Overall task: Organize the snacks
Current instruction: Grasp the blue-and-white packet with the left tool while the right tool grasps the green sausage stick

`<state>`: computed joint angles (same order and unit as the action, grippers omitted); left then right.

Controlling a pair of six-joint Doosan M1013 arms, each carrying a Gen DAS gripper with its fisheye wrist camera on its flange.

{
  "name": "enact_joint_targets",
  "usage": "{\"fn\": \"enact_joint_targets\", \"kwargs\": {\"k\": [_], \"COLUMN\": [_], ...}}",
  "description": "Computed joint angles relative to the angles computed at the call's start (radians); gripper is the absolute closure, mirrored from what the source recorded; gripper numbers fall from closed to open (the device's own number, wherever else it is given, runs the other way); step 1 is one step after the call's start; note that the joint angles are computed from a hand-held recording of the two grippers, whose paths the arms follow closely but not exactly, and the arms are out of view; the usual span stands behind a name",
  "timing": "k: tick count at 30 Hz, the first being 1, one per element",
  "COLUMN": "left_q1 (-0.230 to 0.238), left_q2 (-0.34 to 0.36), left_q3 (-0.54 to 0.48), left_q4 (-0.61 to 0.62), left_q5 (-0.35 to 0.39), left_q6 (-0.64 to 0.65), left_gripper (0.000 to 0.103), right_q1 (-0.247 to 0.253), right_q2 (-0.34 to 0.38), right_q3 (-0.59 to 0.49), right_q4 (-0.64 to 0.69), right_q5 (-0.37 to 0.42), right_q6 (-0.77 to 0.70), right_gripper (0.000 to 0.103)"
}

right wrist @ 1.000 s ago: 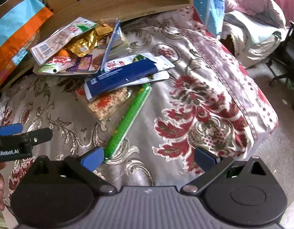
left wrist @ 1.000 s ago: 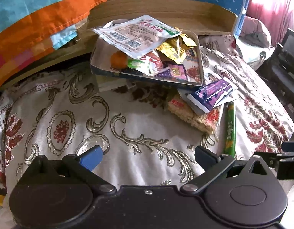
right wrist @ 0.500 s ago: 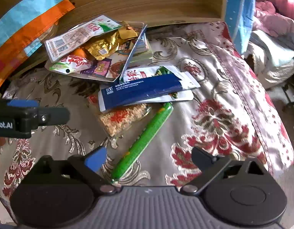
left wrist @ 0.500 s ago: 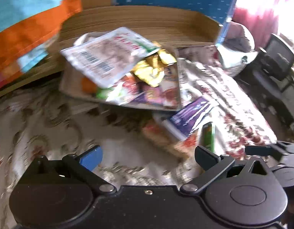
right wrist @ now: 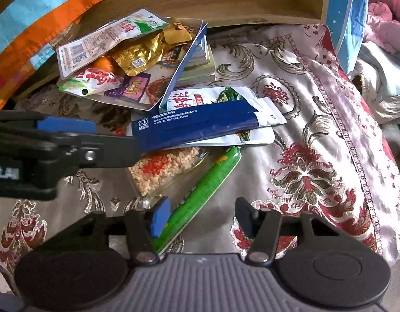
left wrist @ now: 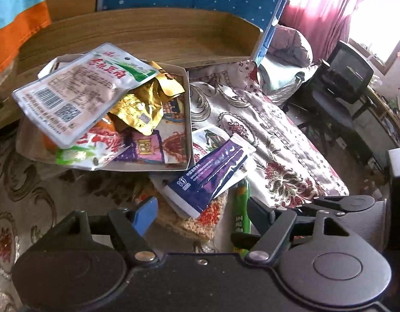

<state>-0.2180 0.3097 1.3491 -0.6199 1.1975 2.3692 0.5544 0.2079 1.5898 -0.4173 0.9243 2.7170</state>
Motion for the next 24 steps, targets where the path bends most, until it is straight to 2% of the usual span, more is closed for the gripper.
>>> {"fn": "enact_joint_targets", "kwargs": {"k": [3, 5, 7, 11, 19, 24], "left_q1": [-0.005, -0.008, -0.010, -0.019, -0.024, -0.030], "left_q2": [0.009, 0.017, 0.025, 0.029, 0.038, 0.041], "left_q3": [0.001, -0.002, -0.006, -0.004, -0.009, -0.010], "left_q4": [-0.005, -0.010, -0.017, -0.009, -0.016, -0.026], "left_q5": [-0.007, -0.003, 0.005, 0.002, 0.031, 0.023], "left_q6": [-0.014, -0.034, -0.052, -0.080, -0.116, -0.148], "left_gripper": [0.026, 0.034, 0.043, 0.055, 0.056, 0.049], "right_q1": [-0.005, -0.007, -0.008, -0.013, -0.009, -0.002], "right_q2": [-0.005, -0.007, -0.009, -0.014, -0.029, -0.034], "right_q3": [0.010, 0.012, 0.011, 0.009, 0.009, 0.010], "right_q4": [0.014, 0.021, 0.035, 0.051, 0.008, -0.023], "right_q5": [-0.028, -0.040, -0.044, -0.027, 0.063, 0.096], "right_q6": [-0.021, -0.039, -0.049, -0.034, 0.045, 0.078], "right_gripper": [0.048, 0.057, 0.061, 0.065, 0.072, 0.076]}}
